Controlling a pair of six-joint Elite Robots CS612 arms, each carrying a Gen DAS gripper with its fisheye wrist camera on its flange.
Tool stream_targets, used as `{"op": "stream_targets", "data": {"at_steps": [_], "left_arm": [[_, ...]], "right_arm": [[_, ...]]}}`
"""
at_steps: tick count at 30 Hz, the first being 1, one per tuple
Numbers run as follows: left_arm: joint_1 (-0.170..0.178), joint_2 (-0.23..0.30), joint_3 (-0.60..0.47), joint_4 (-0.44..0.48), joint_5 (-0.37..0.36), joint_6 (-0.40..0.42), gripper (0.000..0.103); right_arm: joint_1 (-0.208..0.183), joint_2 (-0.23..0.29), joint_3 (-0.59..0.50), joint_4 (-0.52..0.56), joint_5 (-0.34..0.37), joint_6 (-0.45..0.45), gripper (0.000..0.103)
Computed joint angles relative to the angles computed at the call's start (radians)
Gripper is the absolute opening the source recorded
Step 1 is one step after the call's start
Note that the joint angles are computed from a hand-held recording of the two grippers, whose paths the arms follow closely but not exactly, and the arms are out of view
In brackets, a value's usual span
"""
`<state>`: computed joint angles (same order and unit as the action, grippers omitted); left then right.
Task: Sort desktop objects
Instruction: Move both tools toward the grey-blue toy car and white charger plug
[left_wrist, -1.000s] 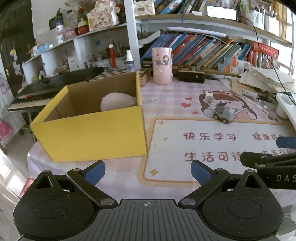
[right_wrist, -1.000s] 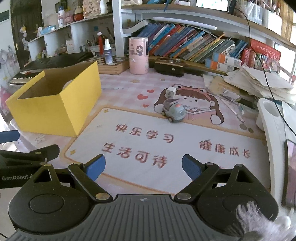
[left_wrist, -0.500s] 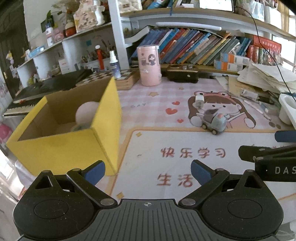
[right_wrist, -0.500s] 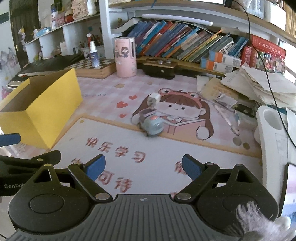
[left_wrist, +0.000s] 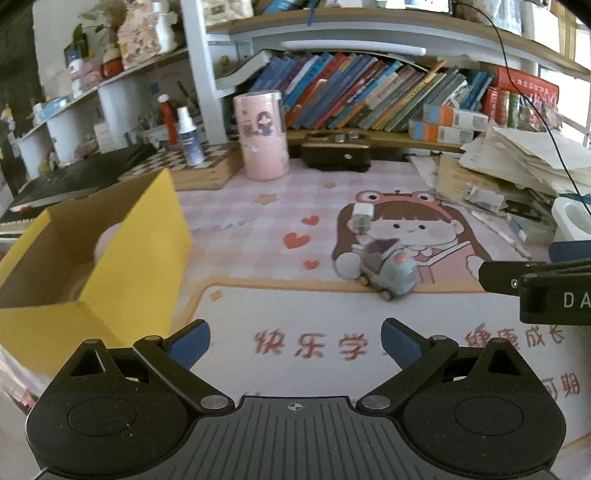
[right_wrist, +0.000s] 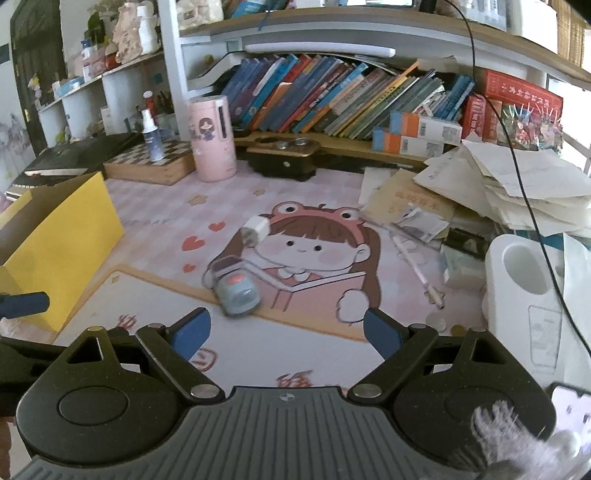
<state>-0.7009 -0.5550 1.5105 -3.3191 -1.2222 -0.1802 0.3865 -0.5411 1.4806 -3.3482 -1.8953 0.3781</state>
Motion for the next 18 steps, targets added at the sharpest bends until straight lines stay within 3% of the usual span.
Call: {"op": "stream_targets", "data": {"at_steps": [18], "left_arm": [[-0.012,0.101,-0.179,0.047,-0.108,0.072,0.100]], "right_arm": [[-0.047,-0.003,0.010,-0.056,-0.022,0.016,0.090]]}}
